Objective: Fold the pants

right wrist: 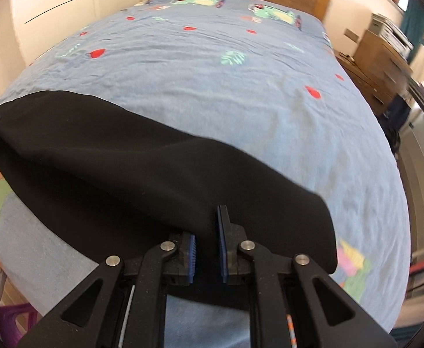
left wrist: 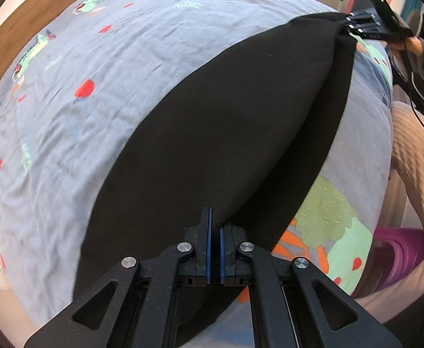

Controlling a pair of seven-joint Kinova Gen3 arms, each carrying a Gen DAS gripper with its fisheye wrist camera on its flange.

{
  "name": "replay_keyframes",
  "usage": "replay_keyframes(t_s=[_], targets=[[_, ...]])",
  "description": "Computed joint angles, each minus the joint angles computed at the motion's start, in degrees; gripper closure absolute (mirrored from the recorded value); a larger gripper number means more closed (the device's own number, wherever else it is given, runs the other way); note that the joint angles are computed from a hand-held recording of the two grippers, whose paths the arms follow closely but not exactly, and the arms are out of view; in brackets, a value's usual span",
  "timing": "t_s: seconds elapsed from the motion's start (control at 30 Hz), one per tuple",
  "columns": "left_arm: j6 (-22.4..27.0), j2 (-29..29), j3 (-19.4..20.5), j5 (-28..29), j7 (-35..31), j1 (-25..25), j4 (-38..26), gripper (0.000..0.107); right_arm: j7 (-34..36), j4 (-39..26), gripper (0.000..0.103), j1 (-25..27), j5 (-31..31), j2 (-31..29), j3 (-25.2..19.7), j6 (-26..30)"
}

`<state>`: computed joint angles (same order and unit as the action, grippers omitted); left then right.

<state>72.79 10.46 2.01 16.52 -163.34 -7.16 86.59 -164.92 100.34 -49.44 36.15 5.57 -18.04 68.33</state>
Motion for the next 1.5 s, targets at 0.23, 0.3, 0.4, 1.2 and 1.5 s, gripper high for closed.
replay_keyframes(t_s=[0.23, 0.3, 0.4, 1.2, 1.5], targets=[[-1.9, -3.2, -0.5, 3.5, -1.4, -0.8, 3.5, 0.105, 0.6, -1.0, 0.103, -4.4, 3.7, 2.6, -1.2, 6.2], [-1.8, -4.1, -0.6, 3.3, -1.2, -0.2, 4.4, 0.105, 2.7, -1.3, 0.103, -5.4, 3.9, 3.4, -1.2, 7.6], [-3.7, -4.6, -0.2, 1.9, -0.2, 1.5, 6.6, 0.105, 6.6, -2.0, 0.103, -6.5, 2.9, 5.2, -0.8, 9.4], [-2.0, -2.4, -1.1, 2.5, 7.5, 1.1, 10.2, 0.098, 6.8, -3.2, 0.064, -11.2, -0.1, 9.9, 3.2, 17.3], [-0.3, -5.0, -1.4, -1.0, 8.0, 1.0, 9.1, 0.058, 5.0, -2.8, 0.060, -9.7, -2.4, 7.8, 1.2, 17.4]])
